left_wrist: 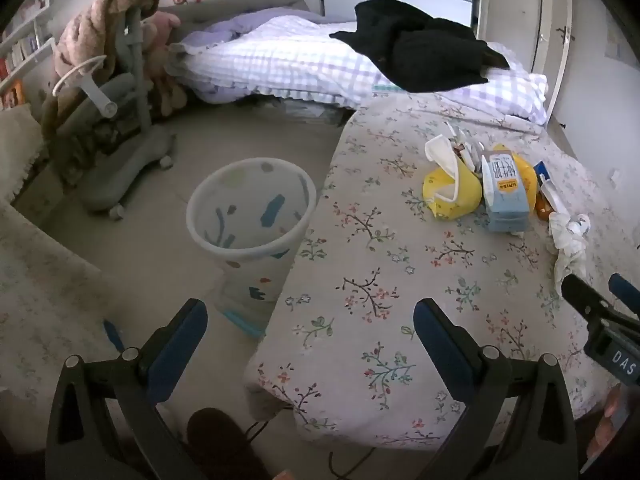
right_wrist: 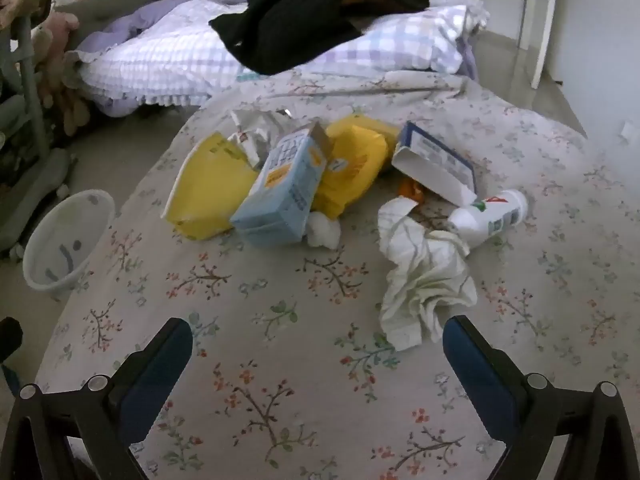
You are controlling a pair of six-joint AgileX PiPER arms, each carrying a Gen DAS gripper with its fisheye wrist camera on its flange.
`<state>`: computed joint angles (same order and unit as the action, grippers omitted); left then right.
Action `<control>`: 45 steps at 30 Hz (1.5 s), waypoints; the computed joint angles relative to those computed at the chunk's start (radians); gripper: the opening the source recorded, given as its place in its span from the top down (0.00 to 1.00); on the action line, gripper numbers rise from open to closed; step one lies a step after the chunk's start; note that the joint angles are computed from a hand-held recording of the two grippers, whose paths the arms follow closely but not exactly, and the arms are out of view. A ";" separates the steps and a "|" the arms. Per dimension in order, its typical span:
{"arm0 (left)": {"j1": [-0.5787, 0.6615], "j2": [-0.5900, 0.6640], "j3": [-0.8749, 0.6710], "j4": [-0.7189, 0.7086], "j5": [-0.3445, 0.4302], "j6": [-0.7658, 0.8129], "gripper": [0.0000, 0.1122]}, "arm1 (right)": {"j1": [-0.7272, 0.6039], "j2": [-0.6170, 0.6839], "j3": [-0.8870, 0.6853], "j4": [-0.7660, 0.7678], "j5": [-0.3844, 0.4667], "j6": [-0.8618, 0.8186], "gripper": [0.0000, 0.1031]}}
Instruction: Collect trash
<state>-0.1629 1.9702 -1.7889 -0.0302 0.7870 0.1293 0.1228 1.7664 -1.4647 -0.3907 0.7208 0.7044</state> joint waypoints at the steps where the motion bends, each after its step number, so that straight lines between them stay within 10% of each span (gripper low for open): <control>1: 0.001 -0.002 0.002 -0.006 -0.001 0.002 0.08 | -0.001 0.000 0.000 0.002 -0.001 -0.002 0.00; 45: 0.019 0.001 -0.002 0.009 -0.009 -0.016 0.08 | 0.030 0.021 -0.028 0.056 0.007 -0.020 0.00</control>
<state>-0.1441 1.9710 -1.7910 -0.0215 0.7784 0.1129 0.1527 1.7878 -1.4925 -0.3350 0.7281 0.6843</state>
